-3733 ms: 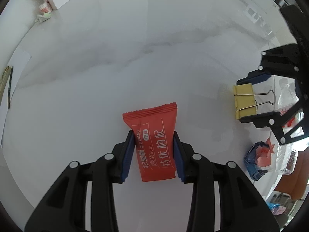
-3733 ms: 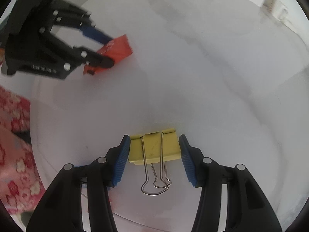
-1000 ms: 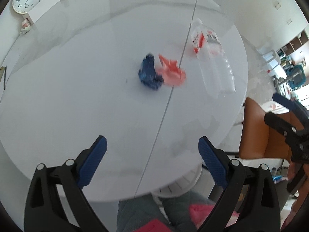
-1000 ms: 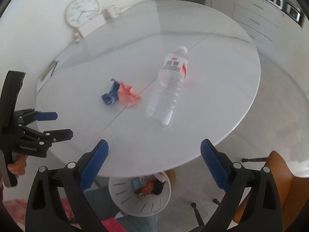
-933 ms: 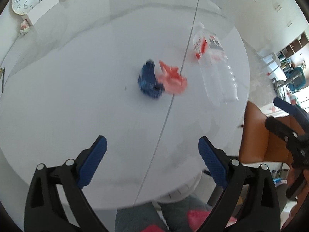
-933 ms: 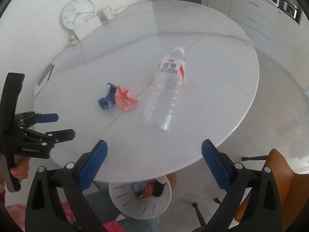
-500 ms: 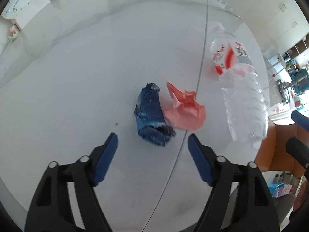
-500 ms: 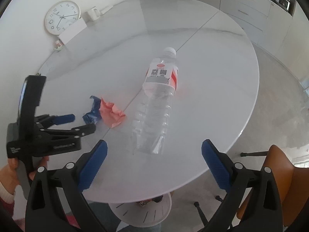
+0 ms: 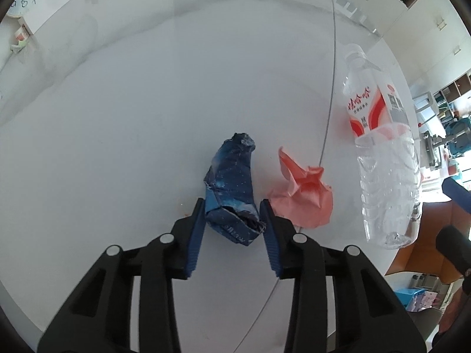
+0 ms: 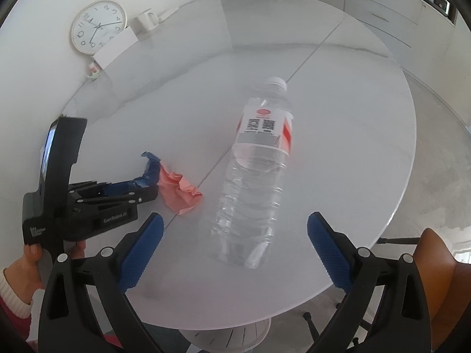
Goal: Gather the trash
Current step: 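Grasp the crumpled blue wrapper on the table with the left tool, then grasp the pink paper with the right tool while the left tool holds the blue wrapper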
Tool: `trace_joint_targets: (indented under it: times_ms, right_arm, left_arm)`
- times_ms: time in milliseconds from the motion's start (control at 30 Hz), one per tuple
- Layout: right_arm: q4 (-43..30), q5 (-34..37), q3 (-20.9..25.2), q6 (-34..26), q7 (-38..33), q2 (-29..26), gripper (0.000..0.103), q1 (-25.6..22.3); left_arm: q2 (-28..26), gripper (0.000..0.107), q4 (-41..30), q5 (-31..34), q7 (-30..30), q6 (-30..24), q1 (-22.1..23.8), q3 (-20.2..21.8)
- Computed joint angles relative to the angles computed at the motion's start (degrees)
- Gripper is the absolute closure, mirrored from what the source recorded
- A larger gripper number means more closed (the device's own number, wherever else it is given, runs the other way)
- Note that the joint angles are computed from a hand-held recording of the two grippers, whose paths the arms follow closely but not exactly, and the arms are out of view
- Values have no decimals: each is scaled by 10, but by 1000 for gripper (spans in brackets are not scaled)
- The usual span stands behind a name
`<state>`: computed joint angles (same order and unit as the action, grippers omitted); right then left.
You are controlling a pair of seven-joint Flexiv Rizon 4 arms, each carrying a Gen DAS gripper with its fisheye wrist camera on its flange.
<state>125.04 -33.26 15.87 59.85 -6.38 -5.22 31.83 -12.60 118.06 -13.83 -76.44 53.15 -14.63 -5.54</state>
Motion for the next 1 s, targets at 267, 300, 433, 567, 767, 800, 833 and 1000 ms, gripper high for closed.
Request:
trace_joint_targets:
  times_ms: [267, 300, 433, 567, 767, 800, 833, 1000]
  right_arm:
    - [-17, -12, -4, 33, -23, -18, 5, 6]
    - [-22, -12, -4, 38, -31, -22, 5, 7]
    - [-48, 0, -5, 58, -82, -47, 5, 15]
    - [-75, 22, -8, 77, -139, -84, 5, 25]
    - [-133, 43, -17, 60, -226, -144, 16, 41]
    - [-140, 37, -23, 53, -235, -151, 16, 47]
    - [-148, 30, -30, 40, -242, -158, 18, 54]
    - [-186, 47, -38, -10, -276, -194, 39, 60]
  left_arm:
    - [-9, 75, -1, -58, 70, -1, 28, -4]
    - [-12, 76, -4, -63, 76, -3, 30, -5]
    - [-24, 77, -15, -74, 88, -3, 37, -3]
    - [-26, 78, -22, -75, 104, -7, 44, 0]
    - [-26, 78, -33, -83, 136, -25, 54, 0]
    - [-31, 78, -41, -80, 137, -29, 55, 0]
    - [-32, 78, -44, -80, 141, -34, 57, 1]
    - [-30, 78, -51, -78, 160, -58, 66, 8]
